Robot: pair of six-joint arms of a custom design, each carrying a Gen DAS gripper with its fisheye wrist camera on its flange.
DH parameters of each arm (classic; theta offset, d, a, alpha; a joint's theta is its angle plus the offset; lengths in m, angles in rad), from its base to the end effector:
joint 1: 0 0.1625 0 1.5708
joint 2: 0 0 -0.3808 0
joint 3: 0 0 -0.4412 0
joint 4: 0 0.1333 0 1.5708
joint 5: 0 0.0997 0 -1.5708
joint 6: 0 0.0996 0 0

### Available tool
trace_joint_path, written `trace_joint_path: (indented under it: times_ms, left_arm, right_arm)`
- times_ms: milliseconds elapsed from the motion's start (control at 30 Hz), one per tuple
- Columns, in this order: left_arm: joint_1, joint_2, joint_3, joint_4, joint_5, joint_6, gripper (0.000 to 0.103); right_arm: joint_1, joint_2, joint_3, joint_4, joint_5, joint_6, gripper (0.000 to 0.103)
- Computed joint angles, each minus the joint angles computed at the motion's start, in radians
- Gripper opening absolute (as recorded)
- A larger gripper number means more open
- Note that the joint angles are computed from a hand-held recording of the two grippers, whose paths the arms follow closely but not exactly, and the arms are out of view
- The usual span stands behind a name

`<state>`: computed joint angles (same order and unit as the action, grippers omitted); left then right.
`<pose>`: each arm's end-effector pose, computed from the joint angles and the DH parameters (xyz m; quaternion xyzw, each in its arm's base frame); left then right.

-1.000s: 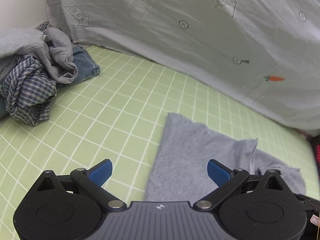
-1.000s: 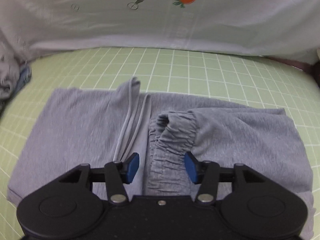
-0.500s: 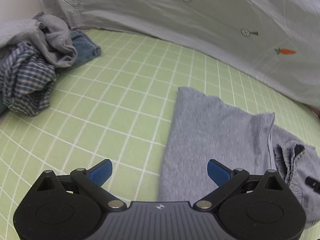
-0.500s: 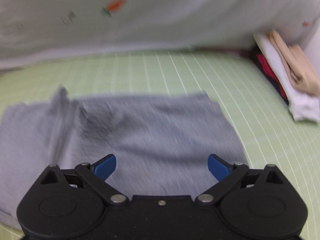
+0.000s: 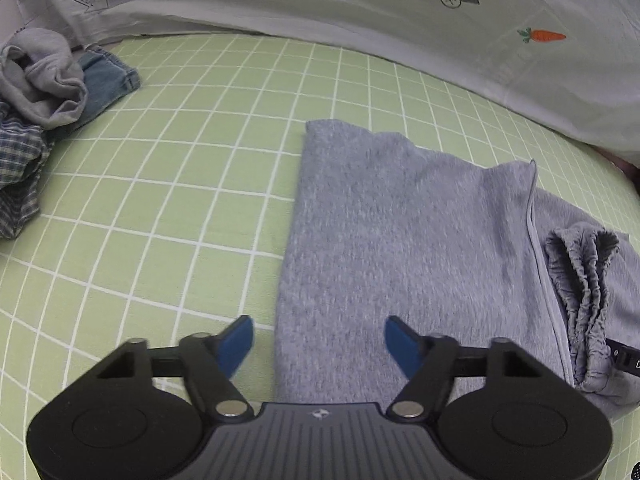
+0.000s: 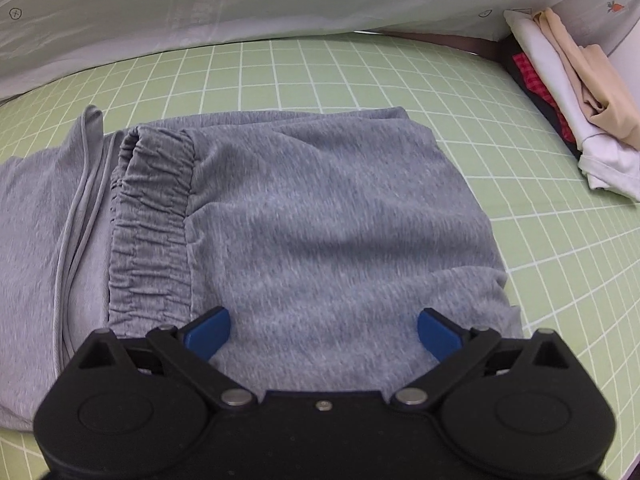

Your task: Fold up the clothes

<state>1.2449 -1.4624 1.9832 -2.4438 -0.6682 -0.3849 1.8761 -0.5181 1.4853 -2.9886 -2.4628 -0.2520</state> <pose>0.0279 -0.5781 0.2980 -0.1025 0.8833 -0.2972 0.3477 0.2631 -0.6492 -0.0250 0.1492 -0.8720 0.2127 0.4149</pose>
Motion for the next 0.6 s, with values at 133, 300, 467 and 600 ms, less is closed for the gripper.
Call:
trace_joint_path:
  times_ms: [133,300,467,600]
  left_arm:
    - [0.007,0.006,-0.007,0.014,-0.011,0.006,0.042]
    - [0.021,-0.01,-0.008,-0.015,-0.08,-0.013,0.011]
    - [0.017,-0.048,0.008,-0.138,-0.217,-0.039,0.009]
    - [-0.024,-0.044,0.001,-0.248,-0.293,-0.024,0.009]
  right_arm:
    - [-0.001,-0.002,-0.003,0.016,0.004,0.007,0.102]
    - [-0.003,-0.019,0.014,0.01,0.025,0.015,0.102]
    - [-0.018,-0.085,0.074,0.008,0.1,0.086,0.102]
    - [-0.038,-0.155,0.141,-0.031,0.175,0.142,0.102]
